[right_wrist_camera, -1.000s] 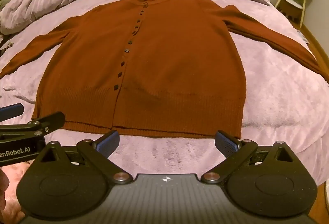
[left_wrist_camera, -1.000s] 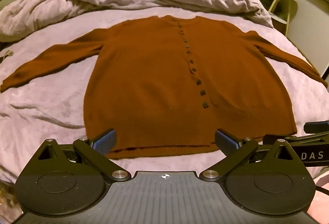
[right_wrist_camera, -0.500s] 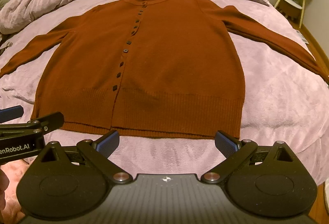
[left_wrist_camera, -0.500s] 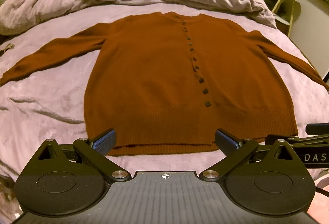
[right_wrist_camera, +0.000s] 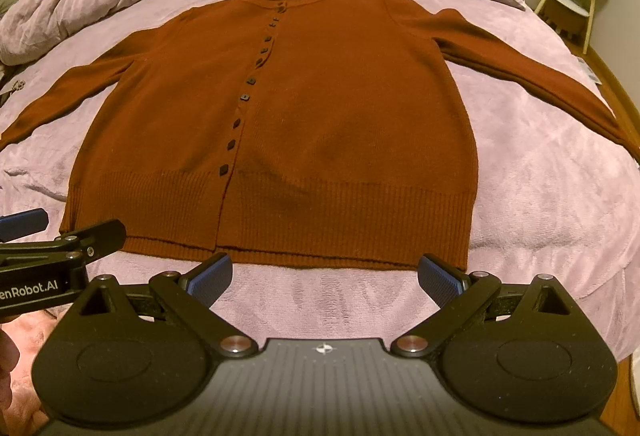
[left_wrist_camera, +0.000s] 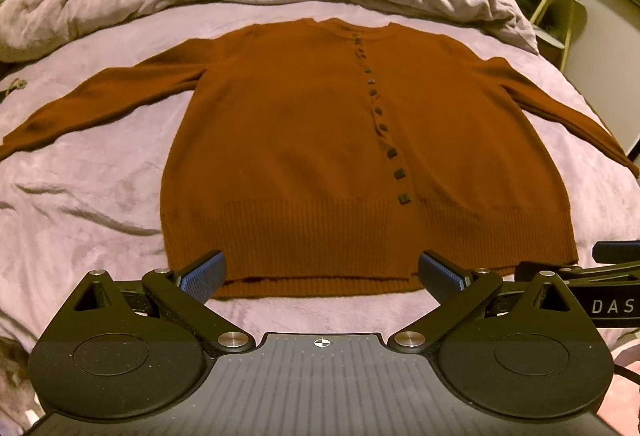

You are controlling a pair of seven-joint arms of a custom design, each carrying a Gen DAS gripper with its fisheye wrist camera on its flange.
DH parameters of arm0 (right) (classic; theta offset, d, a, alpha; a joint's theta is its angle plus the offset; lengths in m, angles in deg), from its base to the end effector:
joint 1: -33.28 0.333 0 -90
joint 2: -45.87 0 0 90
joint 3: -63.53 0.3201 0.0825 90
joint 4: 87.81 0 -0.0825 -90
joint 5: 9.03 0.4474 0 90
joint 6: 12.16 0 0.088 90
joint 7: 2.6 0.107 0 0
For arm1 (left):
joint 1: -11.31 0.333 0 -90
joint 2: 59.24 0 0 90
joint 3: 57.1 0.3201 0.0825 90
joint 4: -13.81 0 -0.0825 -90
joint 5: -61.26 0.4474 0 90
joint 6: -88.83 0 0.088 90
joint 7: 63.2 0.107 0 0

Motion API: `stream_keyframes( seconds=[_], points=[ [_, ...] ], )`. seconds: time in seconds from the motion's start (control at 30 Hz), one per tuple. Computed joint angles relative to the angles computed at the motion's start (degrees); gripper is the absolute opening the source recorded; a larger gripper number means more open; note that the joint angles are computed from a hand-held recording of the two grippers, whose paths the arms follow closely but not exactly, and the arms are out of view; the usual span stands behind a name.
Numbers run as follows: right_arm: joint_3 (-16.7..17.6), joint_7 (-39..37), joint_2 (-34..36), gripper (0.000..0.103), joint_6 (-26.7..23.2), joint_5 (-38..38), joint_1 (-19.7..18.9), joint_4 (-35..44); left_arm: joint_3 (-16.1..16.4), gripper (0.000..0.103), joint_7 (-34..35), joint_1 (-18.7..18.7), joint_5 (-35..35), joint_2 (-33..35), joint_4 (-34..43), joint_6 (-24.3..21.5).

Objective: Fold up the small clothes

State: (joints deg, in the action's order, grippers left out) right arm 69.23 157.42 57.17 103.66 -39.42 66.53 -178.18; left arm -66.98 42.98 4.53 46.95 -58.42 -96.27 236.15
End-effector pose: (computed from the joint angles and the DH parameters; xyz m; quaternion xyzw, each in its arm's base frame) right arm 0.5751 0.4200 0.5467 -0.5437 0.7956 -0.2160 0.1577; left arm 0.6418 -0.1873 0.5352 -0.5201 0.7898 -0.2890 0.1489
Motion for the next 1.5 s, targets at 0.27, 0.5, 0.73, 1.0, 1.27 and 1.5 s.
stream_keyframes(
  seconds=[0.27, 0.5, 0.73, 1.0, 1.27, 1.5],
  points=[
    [0.0, -0.1, 0.2, 0.099, -0.1, 0.1, 0.0, 0.1, 0.0, 0.103, -0.1, 0.0, -0.1, 0.0, 0.0, -0.3],
    [-0.1, 0.0, 0.1, 0.099, 0.2, 0.2, 0.0, -0.1, 0.0, 0.103, -0.6, 0.1, 0.0, 0.2, 0.2, -1.1],
    [-0.1, -0.4, 0.3, 0.099, 0.0, 0.4, 0.0, 0.2, 0.0, 0.103, -1.0, 0.3, -0.1, 0.4, 0.6, -1.7],
    [-0.1, -0.3, 0.3, 0.099, 0.0, 0.4, 0.0, 0.2, 0.0, 0.103, -1.2, 0.3, 0.1, 0.4, 0.7, -1.8],
    [-0.1, -0.3, 0.4, 0.099, -0.1, 0.3, 0.1, 0.3, 0.0, 0.103, -1.1, 0.4, -0.3, 0.2, 0.5, -2.0],
    [-0.1, -0.1, 0.4, 0.099, -0.2, 0.2, 0.2, 0.3, 0.1, 0.103, -1.1, 0.4, -0.5, 0.1, 0.4, -2.1]
  ],
)
